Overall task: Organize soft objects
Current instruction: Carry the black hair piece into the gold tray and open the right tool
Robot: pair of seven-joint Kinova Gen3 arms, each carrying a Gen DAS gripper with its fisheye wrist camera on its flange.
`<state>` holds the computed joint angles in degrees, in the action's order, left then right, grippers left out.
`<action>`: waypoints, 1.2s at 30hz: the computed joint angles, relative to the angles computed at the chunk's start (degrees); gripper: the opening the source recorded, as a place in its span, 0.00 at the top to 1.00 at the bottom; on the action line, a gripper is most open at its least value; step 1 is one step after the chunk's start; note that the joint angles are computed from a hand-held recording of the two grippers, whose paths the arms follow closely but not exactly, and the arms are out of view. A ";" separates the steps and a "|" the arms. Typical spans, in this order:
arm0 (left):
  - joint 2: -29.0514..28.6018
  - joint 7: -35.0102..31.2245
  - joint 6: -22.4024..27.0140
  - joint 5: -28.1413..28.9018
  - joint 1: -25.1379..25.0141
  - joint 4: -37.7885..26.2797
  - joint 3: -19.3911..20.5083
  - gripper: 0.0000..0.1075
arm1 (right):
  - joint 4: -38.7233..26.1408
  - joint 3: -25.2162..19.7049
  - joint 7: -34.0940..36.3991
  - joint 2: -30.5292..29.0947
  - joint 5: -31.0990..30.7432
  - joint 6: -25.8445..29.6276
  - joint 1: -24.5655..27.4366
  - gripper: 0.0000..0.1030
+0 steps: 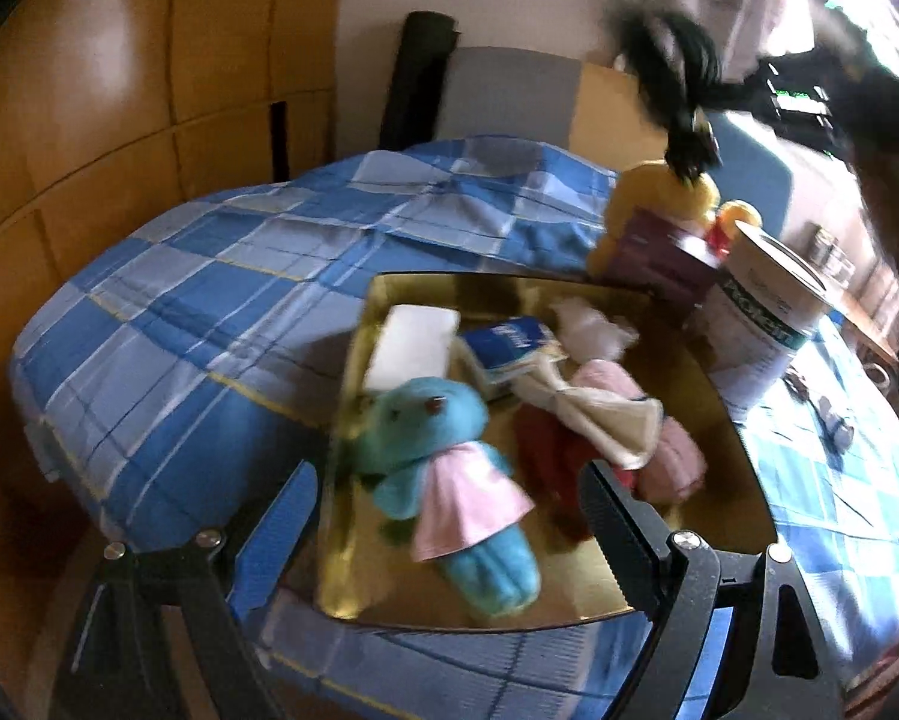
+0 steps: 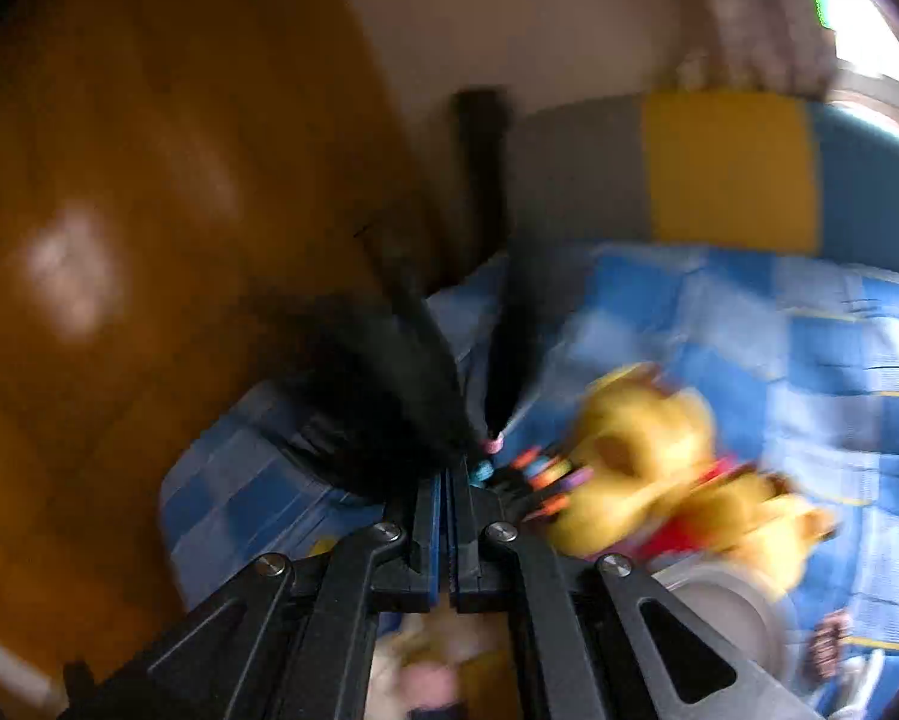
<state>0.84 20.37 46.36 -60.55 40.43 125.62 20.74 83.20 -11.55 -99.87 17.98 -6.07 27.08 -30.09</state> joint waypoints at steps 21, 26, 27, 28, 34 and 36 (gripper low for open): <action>-0.31 3.93 10.73 1.47 2.48 -1.53 2.59 0.14 | 15.46 0.91 -5.83 1.99 10.83 1.74 -15.04 0.64; 0.81 2.18 11.14 0.76 4.13 -3.42 2.55 0.14 | 22.92 1.13 -10.23 -5.46 11.93 -2.65 -13.46 0.62; 1.06 1.82 11.19 0.60 4.48 -3.84 2.52 0.14 | 23.81 1.16 -11.08 -6.24 12.18 -3.25 -12.84 0.62; 1.32 1.45 11.08 0.34 4.80 -4.23 2.45 0.14 | 24.81 1.21 -12.03 -7.24 12.49 -3.67 -12.32 0.61; 3.27 -2.66 10.48 -0.95 6.97 -7.52 1.92 0.14 | 32.92 1.69 -18.12 -13.90 14.04 -7.86 -7.17 0.61; 4.17 -4.45 10.20 -1.49 7.82 -8.96 1.67 0.14 | 35.15 1.91 -21.42 -15.79 16.15 -8.45 -5.19 0.60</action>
